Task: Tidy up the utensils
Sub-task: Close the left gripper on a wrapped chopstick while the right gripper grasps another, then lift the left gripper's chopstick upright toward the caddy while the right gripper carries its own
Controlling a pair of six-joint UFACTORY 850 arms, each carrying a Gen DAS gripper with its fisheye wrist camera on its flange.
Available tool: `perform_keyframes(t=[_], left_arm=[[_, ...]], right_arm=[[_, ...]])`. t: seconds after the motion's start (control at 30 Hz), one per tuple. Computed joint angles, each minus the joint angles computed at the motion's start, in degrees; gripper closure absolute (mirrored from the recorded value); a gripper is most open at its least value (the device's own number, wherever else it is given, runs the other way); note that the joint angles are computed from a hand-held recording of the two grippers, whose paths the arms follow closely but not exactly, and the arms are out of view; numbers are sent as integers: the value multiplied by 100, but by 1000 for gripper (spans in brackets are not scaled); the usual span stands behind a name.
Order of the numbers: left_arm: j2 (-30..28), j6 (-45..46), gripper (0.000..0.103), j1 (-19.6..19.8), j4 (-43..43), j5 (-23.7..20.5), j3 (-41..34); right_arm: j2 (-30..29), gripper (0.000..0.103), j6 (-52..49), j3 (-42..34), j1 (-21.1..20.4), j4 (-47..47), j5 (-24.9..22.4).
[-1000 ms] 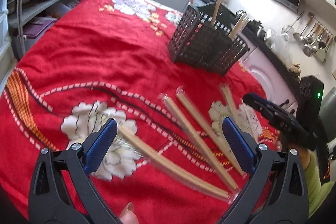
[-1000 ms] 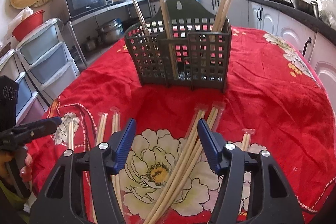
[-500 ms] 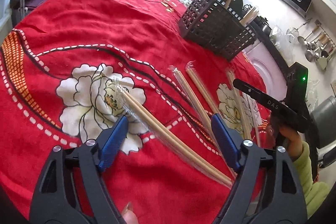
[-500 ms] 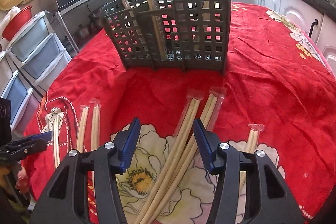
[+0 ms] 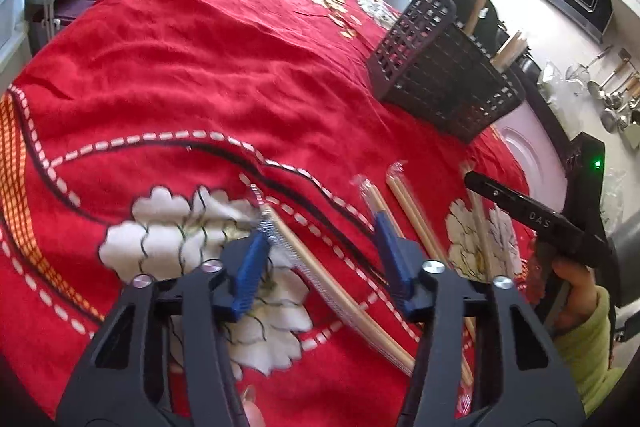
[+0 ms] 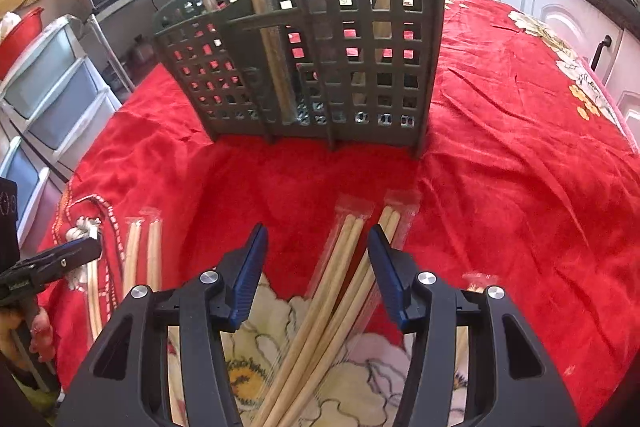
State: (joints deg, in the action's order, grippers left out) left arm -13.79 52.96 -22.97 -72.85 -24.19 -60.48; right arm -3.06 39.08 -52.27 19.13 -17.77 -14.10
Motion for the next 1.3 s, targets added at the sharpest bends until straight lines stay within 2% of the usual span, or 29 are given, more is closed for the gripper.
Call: perform_keyframes(t=[0.1, 0.3, 0.33, 0.4, 0.5, 0.63, 0.67, 0.83, 1.03, 1.2, 1.3], left_arm=[[-93, -227, 76, 26, 189, 40, -107], [-289, -554, 88, 105, 375, -72, -333], [-313, -591, 88, 120, 390, -102, -363], [-382, -698, 90, 146, 463, -165, -448], [-475, -848, 92, 177, 564, -266, -582], [-596, -994, 93, 200, 652, -373, -744], [-627, -1009, 93, 207, 661, -405, -783], [-762, -1002, 95, 237, 673, -507, -951], [-803, -973, 96, 232, 688, -532, -1093], [-662, -528, 98, 232, 329, -579, -1079], [-537, -184, 99, 227, 26, -625, -1058]], right_arm=[[-152, 56, -177, -184, -27, 142, -193], [-450, 56, -502, -557, -77, 451, -542], [-503, 62, -862, -620, -118, 816, -576], [-638, 64, -1303, -734, -189, 1343, -674], [-705, 68, -1142, -811, -174, 1123, -716], [-714, 81, -1241, -839, -144, 1216, -728], [-713, 86, -1336, -840, -156, 1310, -719], [-690, 96, -1673, -830, -123, 1640, -596], [-596, 97, -2563, -767, -24, 2633, -255], [-371, 97, -3268, -672, 132, 3262, 80], [-122, 97, -3384, -534, 211, 3309, 321]])
